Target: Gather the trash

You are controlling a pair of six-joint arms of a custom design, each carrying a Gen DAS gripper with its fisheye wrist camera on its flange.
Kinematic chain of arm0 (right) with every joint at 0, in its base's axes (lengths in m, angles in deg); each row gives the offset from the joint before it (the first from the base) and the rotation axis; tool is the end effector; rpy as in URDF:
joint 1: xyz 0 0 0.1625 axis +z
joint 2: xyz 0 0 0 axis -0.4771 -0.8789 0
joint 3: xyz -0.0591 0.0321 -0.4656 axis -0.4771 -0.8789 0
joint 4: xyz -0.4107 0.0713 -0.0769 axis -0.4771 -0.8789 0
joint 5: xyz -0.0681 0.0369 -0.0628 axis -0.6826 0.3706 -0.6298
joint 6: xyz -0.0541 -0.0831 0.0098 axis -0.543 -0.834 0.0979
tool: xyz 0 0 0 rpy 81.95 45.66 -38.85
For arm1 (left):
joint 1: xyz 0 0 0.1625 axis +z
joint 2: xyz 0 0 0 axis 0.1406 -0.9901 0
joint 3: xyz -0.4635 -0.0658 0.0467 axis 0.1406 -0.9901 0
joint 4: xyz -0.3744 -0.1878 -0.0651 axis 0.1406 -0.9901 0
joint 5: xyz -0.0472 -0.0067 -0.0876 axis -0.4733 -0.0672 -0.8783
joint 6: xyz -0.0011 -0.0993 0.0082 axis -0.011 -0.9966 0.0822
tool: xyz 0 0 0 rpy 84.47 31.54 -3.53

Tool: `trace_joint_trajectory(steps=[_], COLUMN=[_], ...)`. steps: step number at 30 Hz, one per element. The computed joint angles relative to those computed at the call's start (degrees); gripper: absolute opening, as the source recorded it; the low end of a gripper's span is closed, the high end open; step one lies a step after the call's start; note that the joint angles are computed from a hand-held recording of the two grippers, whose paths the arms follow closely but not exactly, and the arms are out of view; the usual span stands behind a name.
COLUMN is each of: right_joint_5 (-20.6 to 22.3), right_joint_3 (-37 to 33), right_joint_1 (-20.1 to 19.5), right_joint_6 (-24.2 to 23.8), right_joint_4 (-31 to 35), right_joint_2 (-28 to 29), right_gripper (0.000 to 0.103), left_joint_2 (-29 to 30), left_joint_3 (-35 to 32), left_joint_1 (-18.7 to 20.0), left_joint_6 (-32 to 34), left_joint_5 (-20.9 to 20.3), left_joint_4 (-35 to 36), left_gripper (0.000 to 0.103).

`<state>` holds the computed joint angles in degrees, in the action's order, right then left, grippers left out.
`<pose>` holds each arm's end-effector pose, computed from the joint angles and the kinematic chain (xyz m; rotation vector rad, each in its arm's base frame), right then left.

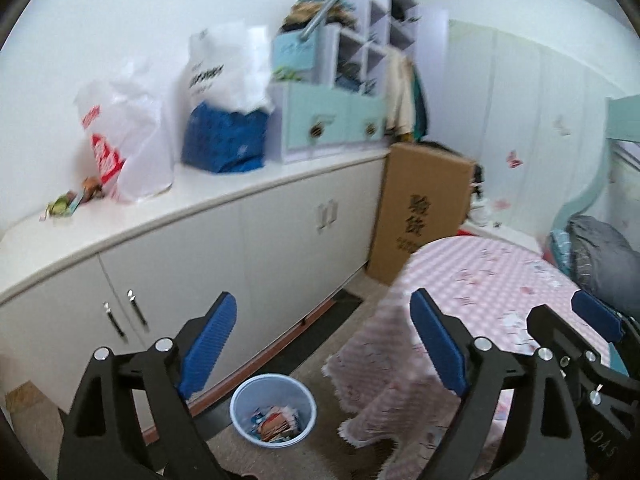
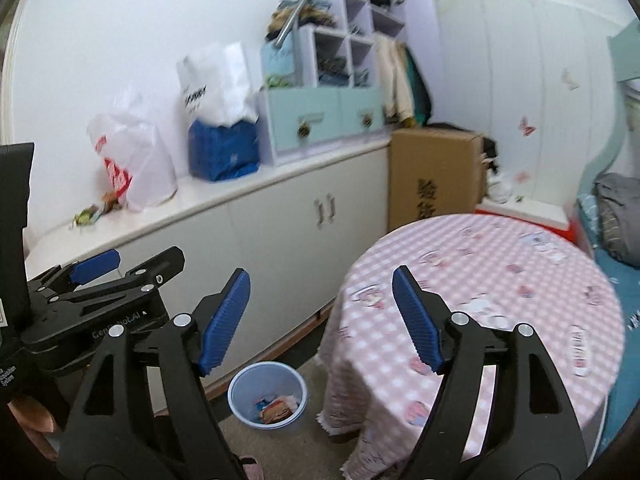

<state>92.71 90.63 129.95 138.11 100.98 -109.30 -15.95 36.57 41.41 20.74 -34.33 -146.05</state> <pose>0.2822 -0.8080 0.2973 0.8988 -2.2841 1.2958 -0.3927 -0.8045 0.2068 0.2407 1.9665 -1.3630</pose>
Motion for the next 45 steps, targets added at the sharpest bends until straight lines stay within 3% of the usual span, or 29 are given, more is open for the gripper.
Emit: trace_joint_trajectory(steps=[3,6,17,30,45], right_joint_5=[-0.17,0.14,1.42,1.90,2.31], right_joint_3=[14.29,22.75,39.83,48.74,51.76], right_joint_1=[-0.16,0.07,0.44,1.42,1.84], right_joint_6=[0.10,0.40,-0.53,-1.61,-1.76], right_joint_4=[-8.50,-14.03,-26.44,-33.71,-35.99], right_joint_2=[-8.57,-13.97,-26.44,-33.73,-35.76], right_gripper=[0.074,0.075,0.077,0.080,0.081], left_joint_2=[-0.77,-1.17,-2.64,-3.56,-4.34], left_joint_3=[2.35,3.96,8.87,11.81,13.29], left_joint_1=[-1.91,-3.55,-8.24,-11.13,-12.05], left_joint_6=[1.89,3.56,8.80,12.50,13.03], left_joint_5=[-1.60,-2.47,-6.12,-7.45,-7.03], left_joint_4=[-2.06,-4.42,-10.92,-15.51,-16.81], left_gripper=[0.090,0.091,0.092,0.093,0.093])
